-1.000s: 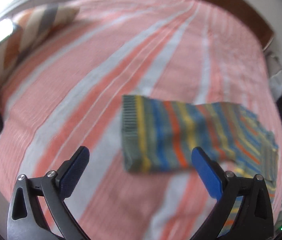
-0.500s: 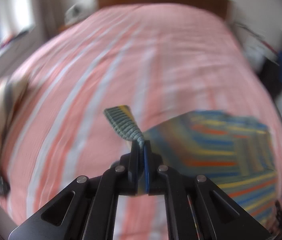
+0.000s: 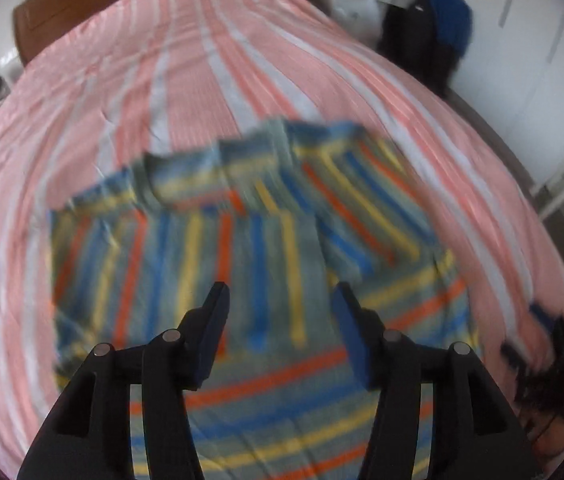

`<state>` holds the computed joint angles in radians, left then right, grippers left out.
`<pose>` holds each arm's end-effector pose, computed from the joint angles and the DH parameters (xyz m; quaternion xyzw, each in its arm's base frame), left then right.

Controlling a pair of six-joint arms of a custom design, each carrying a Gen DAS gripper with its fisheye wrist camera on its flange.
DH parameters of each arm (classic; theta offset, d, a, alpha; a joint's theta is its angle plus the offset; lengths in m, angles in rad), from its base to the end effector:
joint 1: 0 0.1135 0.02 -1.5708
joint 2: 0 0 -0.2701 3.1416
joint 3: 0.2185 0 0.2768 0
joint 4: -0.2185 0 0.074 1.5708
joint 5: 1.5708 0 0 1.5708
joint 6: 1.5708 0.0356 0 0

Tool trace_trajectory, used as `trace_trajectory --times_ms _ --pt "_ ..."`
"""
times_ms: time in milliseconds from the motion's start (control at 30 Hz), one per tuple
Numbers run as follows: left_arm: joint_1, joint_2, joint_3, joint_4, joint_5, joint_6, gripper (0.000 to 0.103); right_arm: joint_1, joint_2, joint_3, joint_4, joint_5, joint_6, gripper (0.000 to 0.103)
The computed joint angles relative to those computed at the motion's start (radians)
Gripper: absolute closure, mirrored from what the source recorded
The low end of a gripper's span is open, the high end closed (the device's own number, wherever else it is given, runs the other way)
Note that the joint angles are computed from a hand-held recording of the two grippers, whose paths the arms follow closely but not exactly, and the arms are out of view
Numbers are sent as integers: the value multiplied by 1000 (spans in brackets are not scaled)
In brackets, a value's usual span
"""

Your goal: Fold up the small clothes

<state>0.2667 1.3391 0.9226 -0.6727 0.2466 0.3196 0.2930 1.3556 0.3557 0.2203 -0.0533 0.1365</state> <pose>0.2720 0.0653 0.2258 0.0548 0.9627 -0.0460 0.2611 0.2261 0.0702 0.1054 -0.0823 0.9188 0.1061 0.3711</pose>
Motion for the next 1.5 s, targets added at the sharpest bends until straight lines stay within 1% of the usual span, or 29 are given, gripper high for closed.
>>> trace_trajectory --times_ms 67,100,133,200,267,367,433,500,533,567,600,633,667,733,767,833,900,967,1000,1033,1100,1133,1200,1267,1300,1333,1400,1433,1500 --pt "68 -65 -44 -41 34 75 45 0 1 -3 7 -1 -2 4" --pt "138 -80 -42 -68 70 132 40 1 3 -5 14 -1 -3 4" --pt "196 -75 -29 -82 96 170 31 4 6 -7 20 1 -2 3" --pt "344 -30 26 -79 143 217 21 9 18 -5 30 5 -3 2" --pt "447 72 107 -63 156 207 20 19 25 -6 37 16 -2 1" --pt "545 329 309 -136 212 152 31 25 33 -4 45 25 -1 0" --pt "540 449 394 -177 224 142 45 26 35 -3 46 29 -3 0" --pt "509 505 419 -175 209 133 47 27 36 -3 47 31 -3 0" --pt "495 520 420 -173 206 135 51 28 34 -5 48 33 -2 0" --pt "475 521 399 -149 188 150 65 29 34 -6 49 34 -3 0" --pt "454 498 357 -84 112 138 96 29 34 -6 49 34 -3 0" --pt "439 477 320 -19 34 106 99 29 35 -5 48 34 -3 0" --pt "460 480 310 9 44 61 99 29 35 -5 48 34 -3 0" --pt "508 510 323 14 95 2 101 28 32 -6 47 33 -3 0" --pt "513 512 320 16 100 4 101 29 32 -6 48 34 -3 0" --pt "498 489 277 51 59 41 100 29 35 -10 56 36 -5 0" --pt "485 470 254 68 37 46 100 30 39 -8 60 38 -7 0" --pt "499 453 269 39 59 16 89 32 38 -9 60 40 -6 0" --pt "508 437 272 34 76 7 70 32 39 -9 60 40 -6 0" --pt "523 418 276 30 98 8 44 32 39 -9 60 40 -6 0" --pt "525 356 230 76 117 4 21 33 40 -9 62 42 -6 0" --pt "515 338 212 90 115 6 18 34 43 -7 63 44 -6 0" --pt "501 324 180 94 90 39 18 34 40 -9 61 43 -5 0" --pt "483 321 126 139 4 57 18 33 42 -7 61 43 -6 0" --pt "490 313 100 158 -27 73 18 33 41 -8 61 42 -6 0" --pt "499 306 76 178 -38 83 16 33 41 -8 62 41 -6 0" --pt "555 243 22 191 -5 105 13 34 40 -9 62 42 -5 0" --pt "568 228 11 197 -10 109 14 35 40 -9 62 43 -5 0" --pt "605 191 1 191 20 137 14 35 40 -9 62 44 -5 0"
